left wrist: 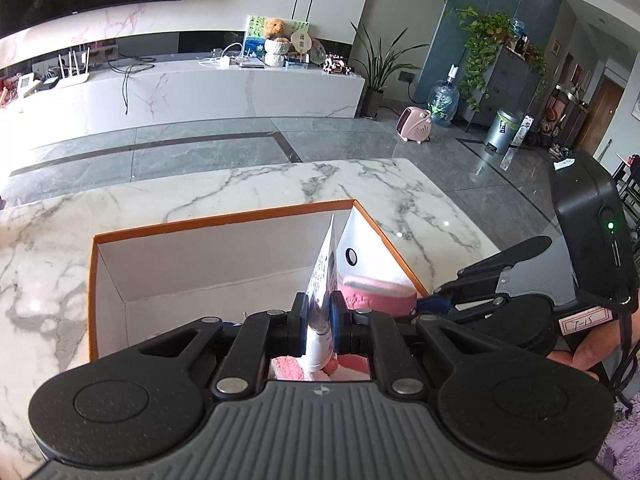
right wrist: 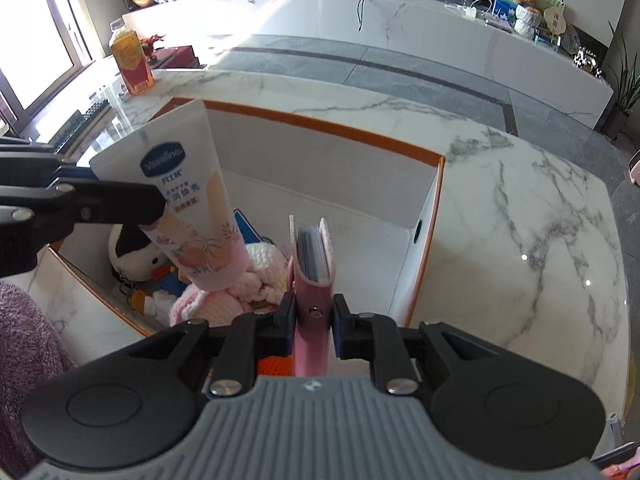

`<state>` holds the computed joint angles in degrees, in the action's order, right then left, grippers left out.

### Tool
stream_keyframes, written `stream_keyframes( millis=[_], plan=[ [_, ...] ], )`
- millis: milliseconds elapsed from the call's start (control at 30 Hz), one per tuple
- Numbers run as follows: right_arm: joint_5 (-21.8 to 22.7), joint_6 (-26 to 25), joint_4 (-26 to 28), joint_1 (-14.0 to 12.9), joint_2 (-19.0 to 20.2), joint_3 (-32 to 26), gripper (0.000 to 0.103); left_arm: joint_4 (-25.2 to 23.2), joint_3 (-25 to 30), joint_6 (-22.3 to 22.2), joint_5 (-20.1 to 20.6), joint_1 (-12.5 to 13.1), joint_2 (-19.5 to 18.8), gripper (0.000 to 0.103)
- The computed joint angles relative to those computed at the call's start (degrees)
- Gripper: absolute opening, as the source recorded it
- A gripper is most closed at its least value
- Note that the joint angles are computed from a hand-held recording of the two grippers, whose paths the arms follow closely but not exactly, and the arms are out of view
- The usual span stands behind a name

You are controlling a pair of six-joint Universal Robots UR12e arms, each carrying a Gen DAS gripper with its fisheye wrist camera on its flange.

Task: Organize objects
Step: 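Lower the pink wallet into the box and open right tool while left tool holds tube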

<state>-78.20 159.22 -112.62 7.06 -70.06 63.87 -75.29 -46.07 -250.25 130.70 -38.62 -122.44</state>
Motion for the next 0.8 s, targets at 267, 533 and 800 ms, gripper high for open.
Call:
stream_keyframes(
  millis=[267,533,800],
  plan=[
    [-0.4,0.4,7.9,0.2,2.7,-4.3,0.019,2.0,-2.7,0.0,-2.1,0.6,1.2,0.013],
    [-3.2,-3.3,12.6,1.2,5.9,-9.0,0.02,1.9,-2.7,0.3,-2.4,0.8,1.3,0.013],
    [-10.8,-10.1,14.1,2.8,9.0,-14.0,0.03,3.0,-3.5,0.7,-3.0,1.0,1.7,0.013]
  ],
)
